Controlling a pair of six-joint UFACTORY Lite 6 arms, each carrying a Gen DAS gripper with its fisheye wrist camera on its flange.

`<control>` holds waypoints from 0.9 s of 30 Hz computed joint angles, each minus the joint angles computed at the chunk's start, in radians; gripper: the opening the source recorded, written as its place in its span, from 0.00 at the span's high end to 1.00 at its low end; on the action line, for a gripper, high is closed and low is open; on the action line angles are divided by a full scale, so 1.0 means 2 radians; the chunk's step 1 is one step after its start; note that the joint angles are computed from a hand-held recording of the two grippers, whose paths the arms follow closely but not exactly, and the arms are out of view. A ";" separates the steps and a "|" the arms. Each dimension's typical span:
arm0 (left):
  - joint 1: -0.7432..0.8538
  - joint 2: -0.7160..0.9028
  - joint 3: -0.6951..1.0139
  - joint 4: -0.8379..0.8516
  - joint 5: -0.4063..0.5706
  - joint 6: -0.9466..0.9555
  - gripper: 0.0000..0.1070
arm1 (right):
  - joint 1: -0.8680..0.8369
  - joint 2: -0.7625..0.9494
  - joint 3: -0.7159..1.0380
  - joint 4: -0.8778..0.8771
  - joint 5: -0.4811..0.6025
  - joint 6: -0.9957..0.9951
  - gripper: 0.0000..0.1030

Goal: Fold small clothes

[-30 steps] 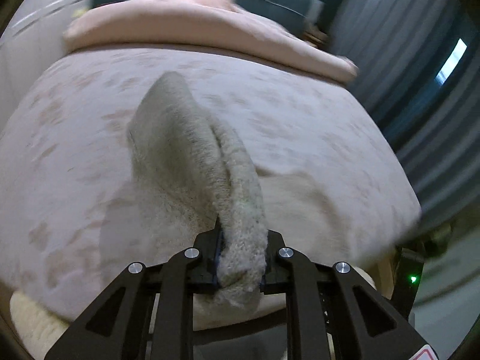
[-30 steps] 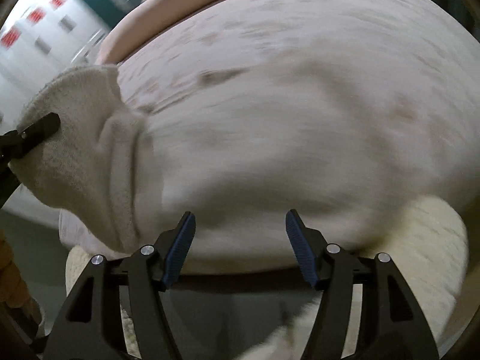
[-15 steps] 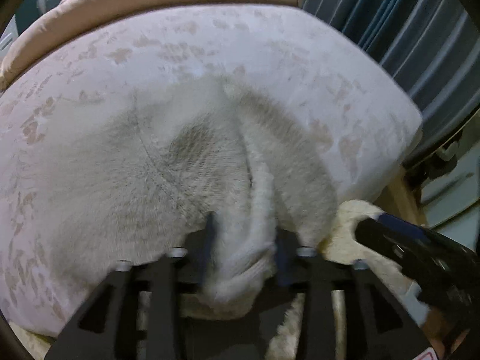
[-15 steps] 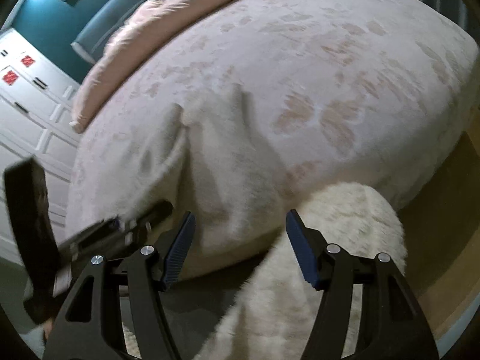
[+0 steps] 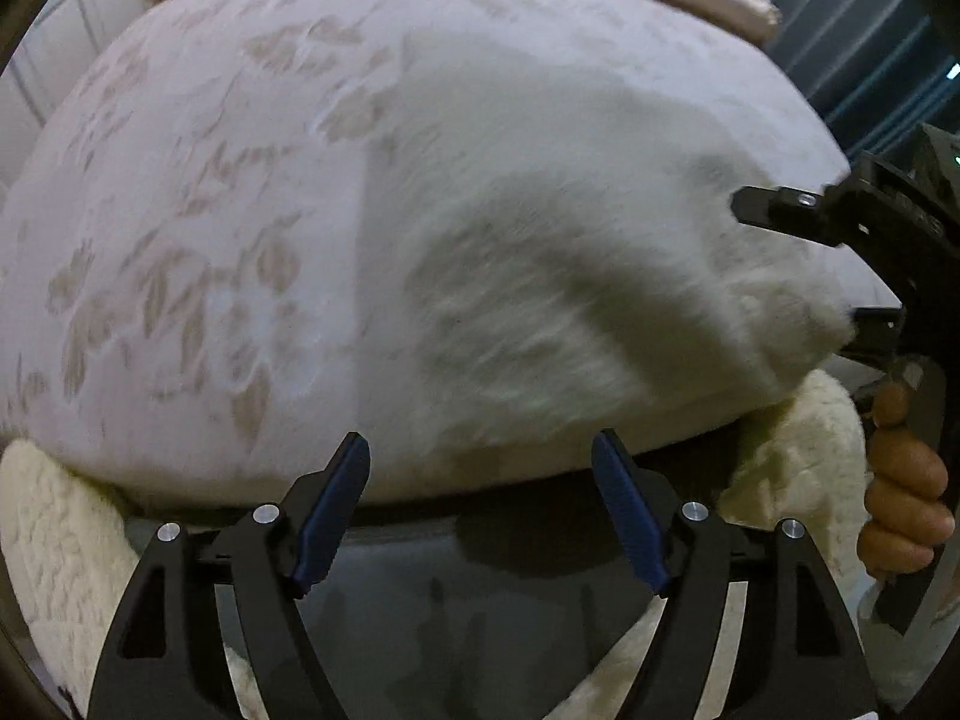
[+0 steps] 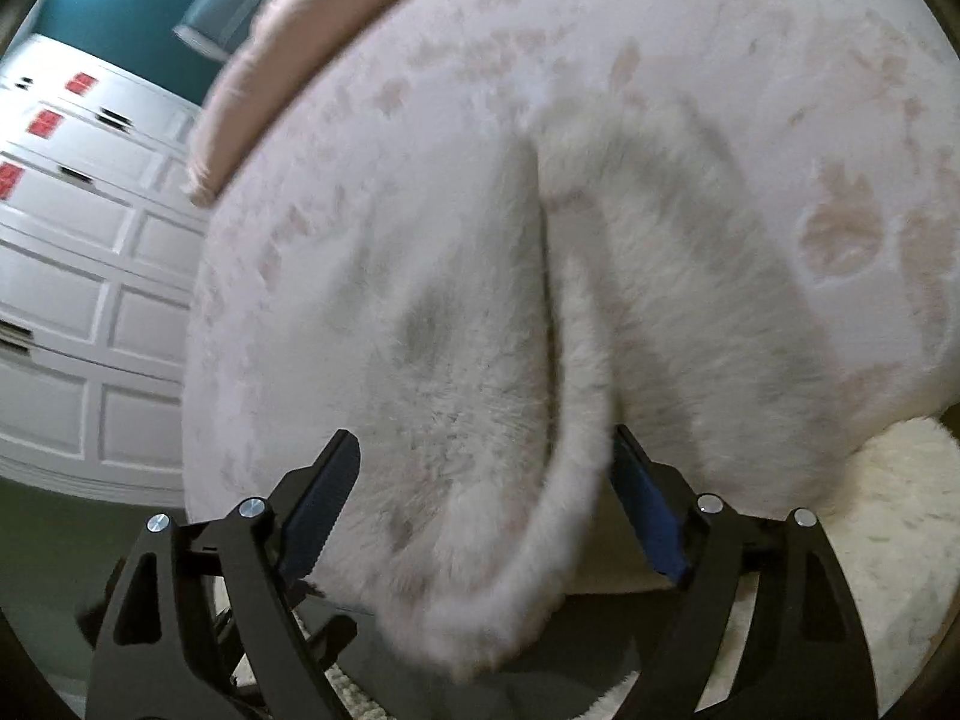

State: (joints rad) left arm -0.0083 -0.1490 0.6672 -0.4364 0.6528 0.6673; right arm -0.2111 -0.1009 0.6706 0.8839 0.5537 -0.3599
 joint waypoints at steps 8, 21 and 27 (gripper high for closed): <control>0.024 -0.044 -0.008 -0.046 0.010 0.046 0.31 | -0.019 -0.098 0.054 0.080 0.072 -0.097 0.85; 0.013 -0.032 0.020 -0.079 0.007 0.046 0.26 | -0.239 0.004 -0.063 0.129 0.073 -0.291 0.84; -0.039 0.019 0.077 -0.075 -0.013 -0.002 0.26 | -0.190 -0.068 -0.071 0.042 0.037 -0.202 0.83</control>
